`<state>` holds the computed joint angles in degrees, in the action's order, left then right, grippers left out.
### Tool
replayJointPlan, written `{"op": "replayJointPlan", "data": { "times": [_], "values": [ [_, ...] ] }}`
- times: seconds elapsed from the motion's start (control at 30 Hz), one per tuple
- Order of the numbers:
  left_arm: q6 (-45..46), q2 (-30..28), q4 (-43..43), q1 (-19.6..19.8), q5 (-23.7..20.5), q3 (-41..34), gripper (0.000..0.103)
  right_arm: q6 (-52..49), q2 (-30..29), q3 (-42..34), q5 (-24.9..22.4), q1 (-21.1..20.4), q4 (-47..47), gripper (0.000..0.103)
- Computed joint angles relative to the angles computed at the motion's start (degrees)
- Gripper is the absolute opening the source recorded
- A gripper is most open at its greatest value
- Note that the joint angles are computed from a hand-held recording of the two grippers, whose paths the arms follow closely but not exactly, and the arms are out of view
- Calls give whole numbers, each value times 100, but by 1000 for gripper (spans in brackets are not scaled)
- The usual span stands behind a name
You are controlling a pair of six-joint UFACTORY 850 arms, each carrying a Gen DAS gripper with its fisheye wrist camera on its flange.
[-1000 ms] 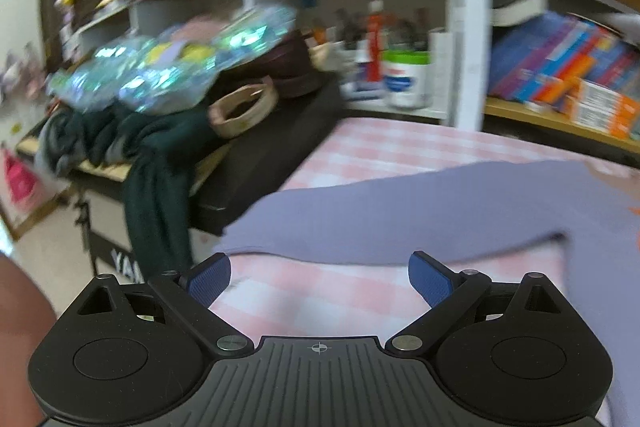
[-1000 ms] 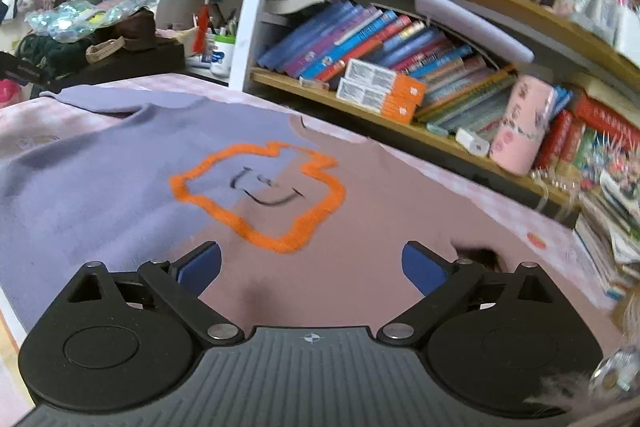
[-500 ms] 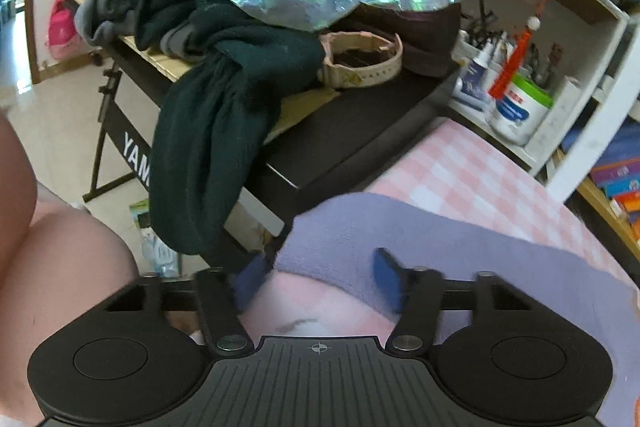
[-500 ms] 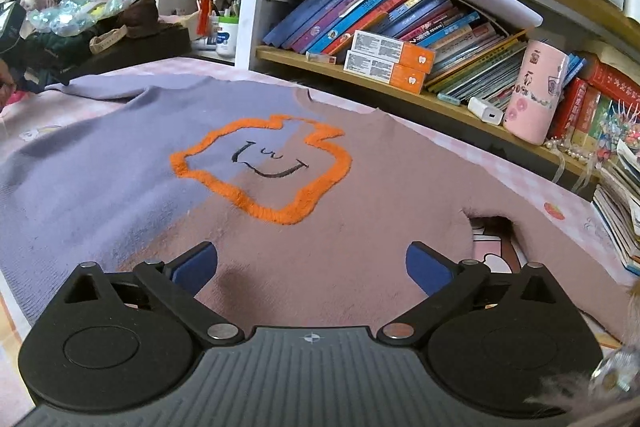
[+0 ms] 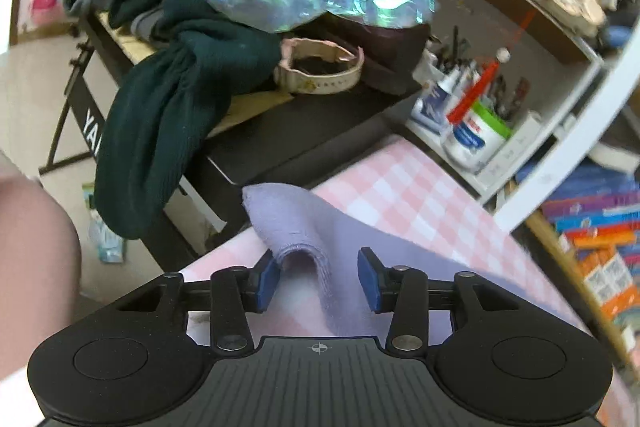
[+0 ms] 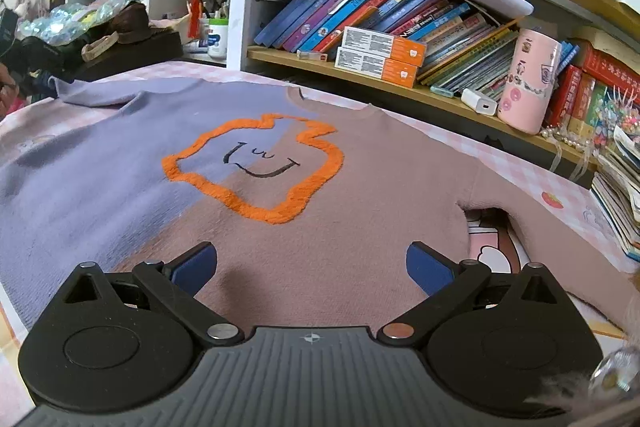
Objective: Fold clothes
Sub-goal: 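Lift the lavender sleeve with the left tool and lay it across the body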
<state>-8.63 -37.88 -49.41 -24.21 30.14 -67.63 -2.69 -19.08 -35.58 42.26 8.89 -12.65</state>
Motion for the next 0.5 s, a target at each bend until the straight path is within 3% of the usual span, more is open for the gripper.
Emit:
{"op": "replayJointPlan", "data": {
  "times": [0.13,0.33,0.43,0.5],
  "values": [
    [135,-44,-387,20,151,-42,42,-51,28,50,45,7,134,102],
    [-676,-36,-59,83,359,71,38,390,169,223,-81,-158,128,102],
    [-936,-63,162,90,348,64,14,467,199,273,-89,-192,151,103],
    [-851,-71,107,29,490,59,10,397,166,196,-300,-151,183,103]
  ]
}}
